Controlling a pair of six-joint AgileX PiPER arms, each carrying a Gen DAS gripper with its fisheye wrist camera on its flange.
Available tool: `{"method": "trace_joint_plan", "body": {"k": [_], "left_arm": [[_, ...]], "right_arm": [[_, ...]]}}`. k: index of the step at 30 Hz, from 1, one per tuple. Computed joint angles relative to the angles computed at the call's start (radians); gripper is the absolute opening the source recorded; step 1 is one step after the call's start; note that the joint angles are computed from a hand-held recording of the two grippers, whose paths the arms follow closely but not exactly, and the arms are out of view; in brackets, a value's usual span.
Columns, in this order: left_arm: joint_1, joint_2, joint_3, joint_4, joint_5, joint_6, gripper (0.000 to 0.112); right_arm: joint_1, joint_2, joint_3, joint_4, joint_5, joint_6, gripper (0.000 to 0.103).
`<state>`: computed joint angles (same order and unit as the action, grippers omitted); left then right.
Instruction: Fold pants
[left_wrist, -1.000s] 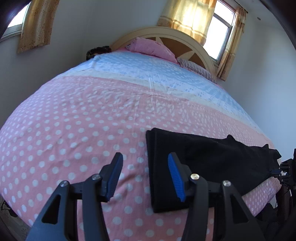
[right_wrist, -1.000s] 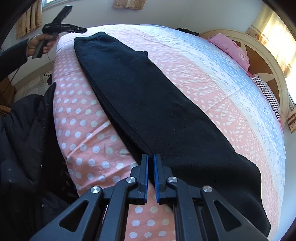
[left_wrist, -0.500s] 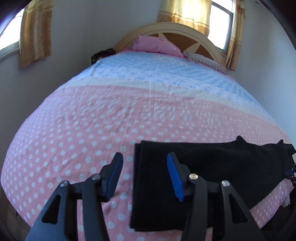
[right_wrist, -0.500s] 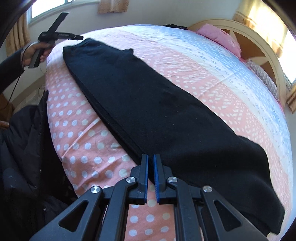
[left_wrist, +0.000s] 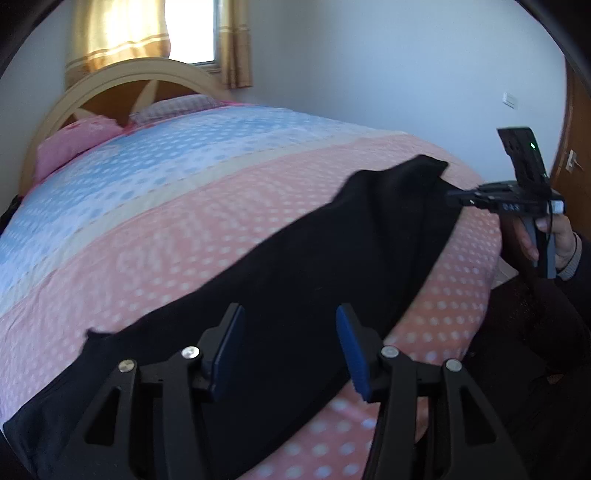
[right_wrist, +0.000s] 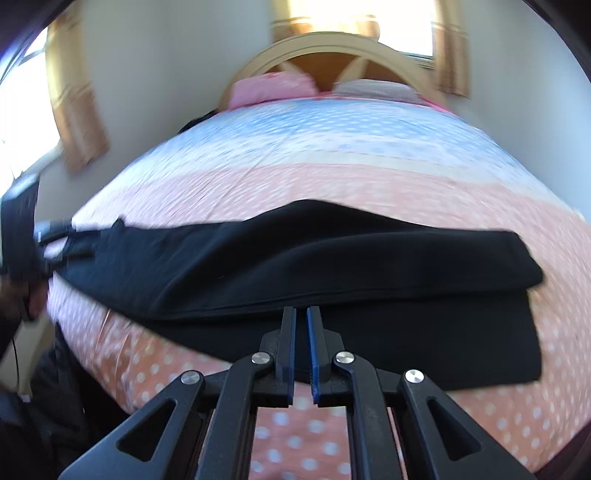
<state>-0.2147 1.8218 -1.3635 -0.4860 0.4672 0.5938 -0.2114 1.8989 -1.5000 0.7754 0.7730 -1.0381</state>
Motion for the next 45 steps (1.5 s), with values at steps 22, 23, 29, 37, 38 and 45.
{"method": "trace_joint_plan", "body": {"k": [22,23,29,37,38,45], "left_arm": [[-0.223,0.321,-0.471,0.324,0.215,-0.289,0.024],[-0.219,0.325,-0.481,0.318,0.224,-0.291,0.017],[-0.198,0.337,-0.508,0.276,0.251,-0.257,0.006],[-0.190,0.348,-0.527,0.239,0.243,-0.268,0.006],[-0.190,0.350,-0.532,0.240,0.247,-0.267,0.005],[-0.163,0.317,-0.504,0.133,0.229,-0.200,0.003]], "right_arm": [[-0.229,0.173,-0.233,0.213,0.089,0.152,0.068],[-0.227,0.181,-0.250,0.208,0.088,0.165,0.068],[-0.208,0.278,-0.421,0.141,0.107,0.302,0.052],[-0.196,0.416,-0.673,0.085,0.209,0.419,0.000],[-0.196,0.408,-0.667,0.103,0.210,0.394,0.000],[-0.228,0.301,-0.537,0.183,0.202,0.240,0.000]]}}
